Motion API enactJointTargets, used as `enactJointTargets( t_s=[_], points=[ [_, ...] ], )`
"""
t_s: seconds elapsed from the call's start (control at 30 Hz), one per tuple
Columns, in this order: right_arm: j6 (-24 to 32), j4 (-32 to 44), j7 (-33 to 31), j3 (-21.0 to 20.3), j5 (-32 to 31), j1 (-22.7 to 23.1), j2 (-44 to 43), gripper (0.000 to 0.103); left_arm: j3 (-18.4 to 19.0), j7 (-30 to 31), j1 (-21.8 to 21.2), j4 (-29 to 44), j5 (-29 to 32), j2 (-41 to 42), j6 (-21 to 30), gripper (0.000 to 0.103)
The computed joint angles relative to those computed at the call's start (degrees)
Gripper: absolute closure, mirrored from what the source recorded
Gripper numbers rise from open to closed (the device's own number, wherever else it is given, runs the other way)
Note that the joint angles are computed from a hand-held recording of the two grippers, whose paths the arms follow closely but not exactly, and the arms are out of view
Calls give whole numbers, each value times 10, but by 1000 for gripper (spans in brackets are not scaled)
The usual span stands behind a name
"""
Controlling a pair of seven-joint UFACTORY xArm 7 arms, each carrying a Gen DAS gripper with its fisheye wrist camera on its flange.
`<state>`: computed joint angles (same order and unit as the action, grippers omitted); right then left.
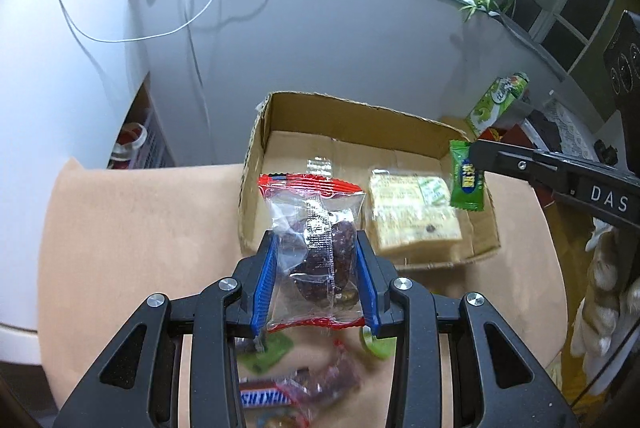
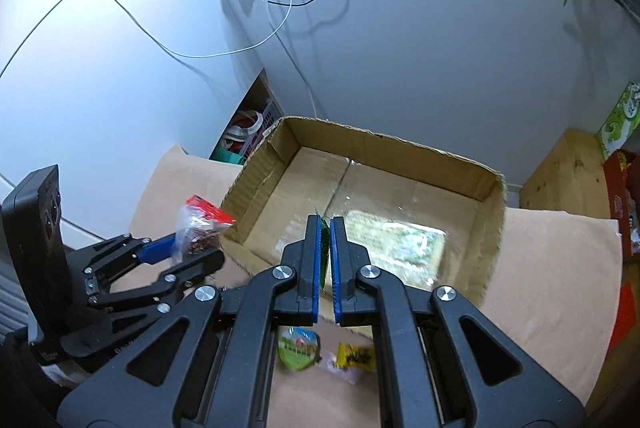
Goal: Organize snacks
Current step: 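Carry both items over the box and open both tools to drop them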
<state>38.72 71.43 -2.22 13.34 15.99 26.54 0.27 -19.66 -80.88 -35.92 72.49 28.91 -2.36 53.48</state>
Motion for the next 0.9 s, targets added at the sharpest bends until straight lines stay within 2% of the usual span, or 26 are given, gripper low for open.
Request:
enactJointTargets(
  t_s=[0.3, 0.63, 0.67, 0.73, 0.8, 0.9],
  points=[
    [6, 66, 7, 8, -10, 7, 83, 99, 17, 27, 7, 6, -17, 26, -9, 68],
    [11, 84, 26, 8, -16, 7, 114, 98, 29, 31, 8, 5, -35, 37, -31, 68],
    [11, 83, 29, 7, -21, 8, 113, 97, 29, 31, 8, 5, -34, 37, -32, 67],
    [6, 79, 36, 5, -31, 9, 110, 83, 29, 31, 7, 9, -33, 38, -23, 67],
    [-1, 72, 35, 5, -30, 6, 102, 60, 29, 35, 6, 10, -35, 38, -23, 67],
    [-5, 62, 33, 5, -29, 2, 90, 58, 28, 35, 4, 13, -33, 40, -20, 66]
  ],
)
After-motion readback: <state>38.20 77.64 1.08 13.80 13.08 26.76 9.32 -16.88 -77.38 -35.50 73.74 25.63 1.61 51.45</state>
